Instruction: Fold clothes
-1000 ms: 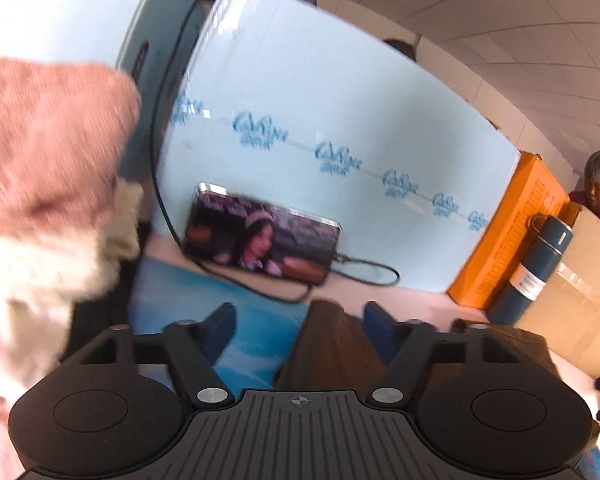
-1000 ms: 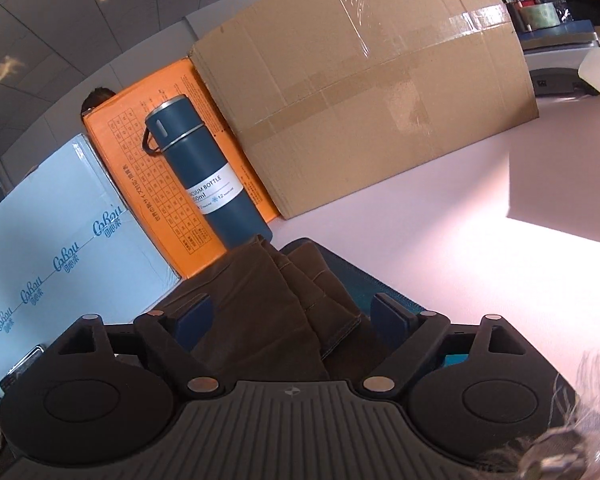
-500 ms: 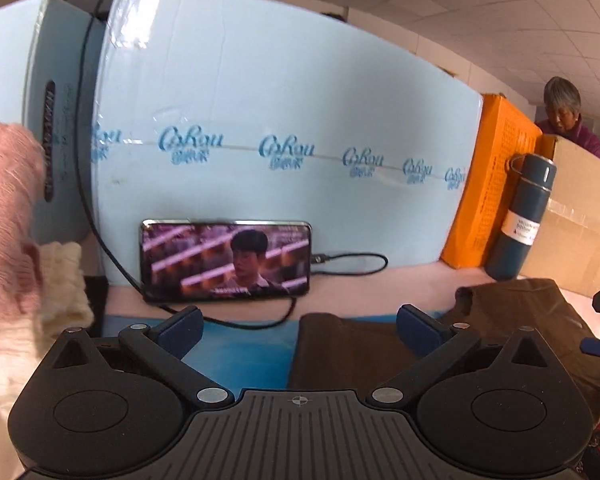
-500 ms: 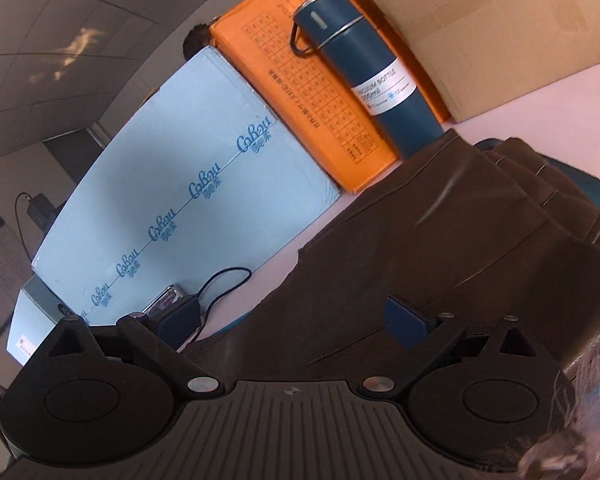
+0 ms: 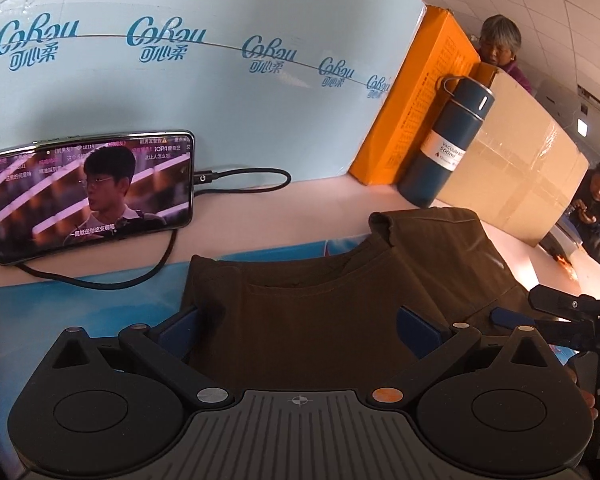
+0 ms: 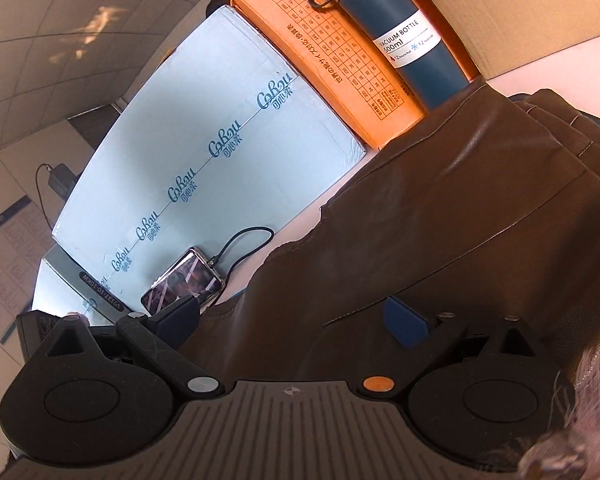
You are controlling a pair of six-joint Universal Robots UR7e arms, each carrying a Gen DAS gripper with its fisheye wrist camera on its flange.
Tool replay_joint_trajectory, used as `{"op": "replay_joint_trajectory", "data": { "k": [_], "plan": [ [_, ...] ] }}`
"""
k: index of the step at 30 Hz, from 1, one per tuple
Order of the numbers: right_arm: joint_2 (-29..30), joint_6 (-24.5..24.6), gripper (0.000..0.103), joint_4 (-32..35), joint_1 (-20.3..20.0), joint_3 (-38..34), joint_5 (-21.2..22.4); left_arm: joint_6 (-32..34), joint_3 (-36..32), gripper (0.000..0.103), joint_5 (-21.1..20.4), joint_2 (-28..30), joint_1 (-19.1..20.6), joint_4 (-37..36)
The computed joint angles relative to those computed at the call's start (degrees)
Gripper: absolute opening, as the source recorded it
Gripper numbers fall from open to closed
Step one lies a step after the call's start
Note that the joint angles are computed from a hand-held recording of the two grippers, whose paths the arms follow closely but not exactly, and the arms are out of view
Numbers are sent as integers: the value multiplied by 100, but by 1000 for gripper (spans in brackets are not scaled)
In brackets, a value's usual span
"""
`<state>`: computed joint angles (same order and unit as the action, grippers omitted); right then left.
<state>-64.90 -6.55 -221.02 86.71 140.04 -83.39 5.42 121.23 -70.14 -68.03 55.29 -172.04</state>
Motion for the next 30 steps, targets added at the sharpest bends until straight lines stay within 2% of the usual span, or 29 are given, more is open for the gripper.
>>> {"op": "replay_joint_trajectory", "data": {
  "k": [3,8,10,17,19,20,21,23,24,27,30],
  "plan": [
    [30,-56,100,-22,8,-8,-27,180,-60,103,52,71,0,-23],
    [42,-80,100,-51,-8,-5,5,340,-57,103,-150,43,117,-169],
    [48,-100,100,-41,2,-14,-21,433,-26,103,-80,25,104,-287],
    [52,-134,100,-58,-8,-8,-11,468,-106,103,-692,-7,291,-39],
    [57,-149,100,-63,-9,-9,-12,312,-134,100,-1019,9,420,33],
    [68,-175,100,-66,-1,-13,-24,233,-131,97,-1105,27,463,33],
    [80,-202,101,-70,7,-17,-35,238,-81,85,-976,52,427,-58],
    [102,-248,101,-92,18,-21,-53,381,49,47,-568,77,280,-285],
    [109,-263,101,-106,17,-22,-53,356,74,12,-446,74,237,-282],
    [127,-297,101,-147,-3,-16,-10,499,351,3,-454,3,134,-788],
    [148,-316,101,-204,-25,-10,35,780,778,3,-552,-165,-119,-1359]
  ]
}}
